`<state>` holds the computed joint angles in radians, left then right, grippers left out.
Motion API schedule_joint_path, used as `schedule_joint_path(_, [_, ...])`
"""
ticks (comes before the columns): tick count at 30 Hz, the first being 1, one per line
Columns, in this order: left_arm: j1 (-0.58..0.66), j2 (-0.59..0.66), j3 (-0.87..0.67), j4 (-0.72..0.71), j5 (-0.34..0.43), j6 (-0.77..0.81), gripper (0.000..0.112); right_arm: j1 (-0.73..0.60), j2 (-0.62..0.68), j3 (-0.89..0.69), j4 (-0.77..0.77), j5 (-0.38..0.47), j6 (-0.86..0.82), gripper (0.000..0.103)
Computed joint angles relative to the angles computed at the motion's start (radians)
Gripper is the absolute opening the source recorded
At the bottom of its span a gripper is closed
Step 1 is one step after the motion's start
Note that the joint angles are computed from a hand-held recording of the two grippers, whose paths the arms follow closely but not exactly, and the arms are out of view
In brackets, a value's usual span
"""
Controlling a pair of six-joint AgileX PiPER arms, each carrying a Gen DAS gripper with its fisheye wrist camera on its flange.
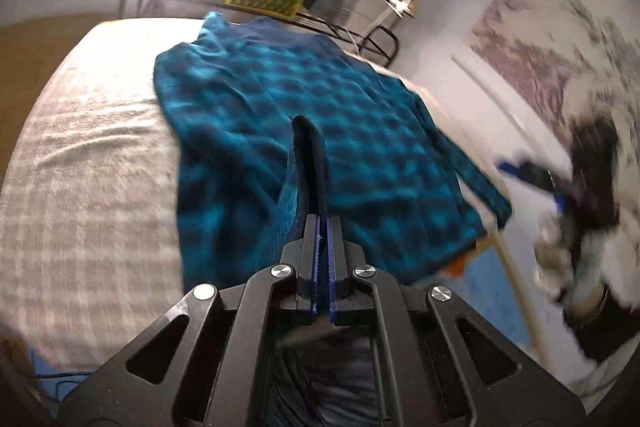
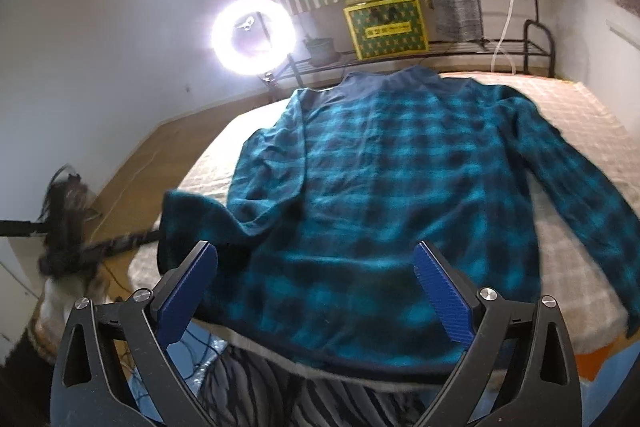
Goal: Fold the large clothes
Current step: 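Lift the gripped side edge with the left tool and fold it over the shirt body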
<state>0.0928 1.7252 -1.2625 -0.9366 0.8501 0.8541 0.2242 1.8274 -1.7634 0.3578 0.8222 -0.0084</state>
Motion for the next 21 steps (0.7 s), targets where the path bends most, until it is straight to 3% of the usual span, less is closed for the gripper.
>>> schedule_joint_path(4, [-0.066, -0.066, 0.114, 0.008, 0.021, 0.041, 0.003, 0.006, 0.125, -0.135, 0.088, 0.068, -0.009, 0.098])
schedule_joint_path(8, [-0.042, -0.092, 0.172, -0.050, 0.031, 0.071, 0.025, 0.013, 0.205, -0.193, 0.150, 0.125, 0.014, 0.098])
schedule_joint_path(9, [-0.019, -0.076, 0.159, -0.057, 0.032, 0.053, 0.025, 0.013, 0.216, -0.193, 0.171, 0.136, 0.011, 0.098])
schedule_joint_path(13, [0.039, 0.062, 0.005, -0.016, 0.005, -0.085, 0.025, 0.036, 0.224, -0.158, 0.179, 0.166, 0.022, 0.098])
schedule_joint_path(17, [0.050, 0.256, -0.249, 0.077, -0.004, -0.271, 0.025, 0.069, 0.241, -0.130, 0.163, 0.191, 0.038, 0.097])
schedule_joint_path(21, [0.053, 0.477, -0.562, 0.159, 0.065, -0.476, 0.025, 0.111, 0.249, -0.125, 0.107, 0.190, 0.085, 0.085])
